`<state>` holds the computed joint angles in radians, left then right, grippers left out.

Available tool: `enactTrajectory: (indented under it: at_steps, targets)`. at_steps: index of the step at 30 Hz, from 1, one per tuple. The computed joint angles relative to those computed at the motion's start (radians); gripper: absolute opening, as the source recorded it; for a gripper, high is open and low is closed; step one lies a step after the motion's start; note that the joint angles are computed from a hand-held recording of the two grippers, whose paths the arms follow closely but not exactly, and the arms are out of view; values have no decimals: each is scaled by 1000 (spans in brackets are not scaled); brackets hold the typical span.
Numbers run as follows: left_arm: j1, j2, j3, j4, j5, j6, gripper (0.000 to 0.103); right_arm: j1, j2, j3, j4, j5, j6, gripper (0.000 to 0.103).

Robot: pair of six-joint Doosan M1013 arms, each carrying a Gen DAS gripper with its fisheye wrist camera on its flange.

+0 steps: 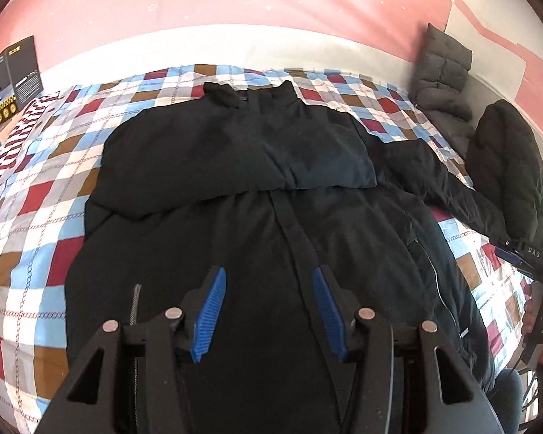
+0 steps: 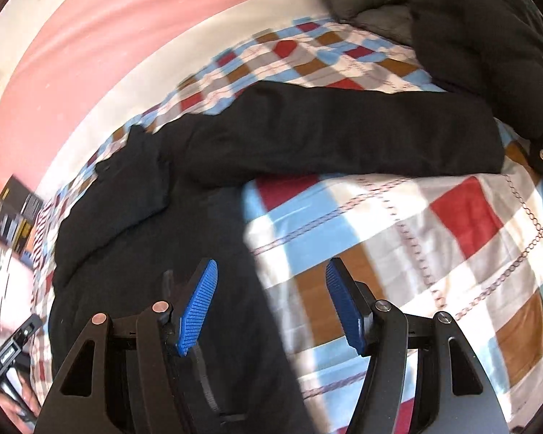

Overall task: Fold large clothes
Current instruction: 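Grasp the other sleeve with the right tool and lift it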

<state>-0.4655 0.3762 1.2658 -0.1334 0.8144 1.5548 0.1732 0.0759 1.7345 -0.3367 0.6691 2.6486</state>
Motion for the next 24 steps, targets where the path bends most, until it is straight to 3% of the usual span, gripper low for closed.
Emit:
enactTrajectory:
  at_steps: [11, 15, 20, 24]
  targets:
    - [-15, 88, -81, 29, 32, -14, 53, -169, 12, 64, 45, -29, 91, 64]
    - [-16, 112, -99, 31, 44, -17, 53, -224, 18, 91, 83, -79, 159, 64]
    - [-15, 131, -109, 41, 54, -25, 53, -262, 20, 107, 57, -168, 269, 66]
    - [-10, 139, -112, 42, 62, -35, 53, -267, 33, 97, -56, -163, 427, 66]
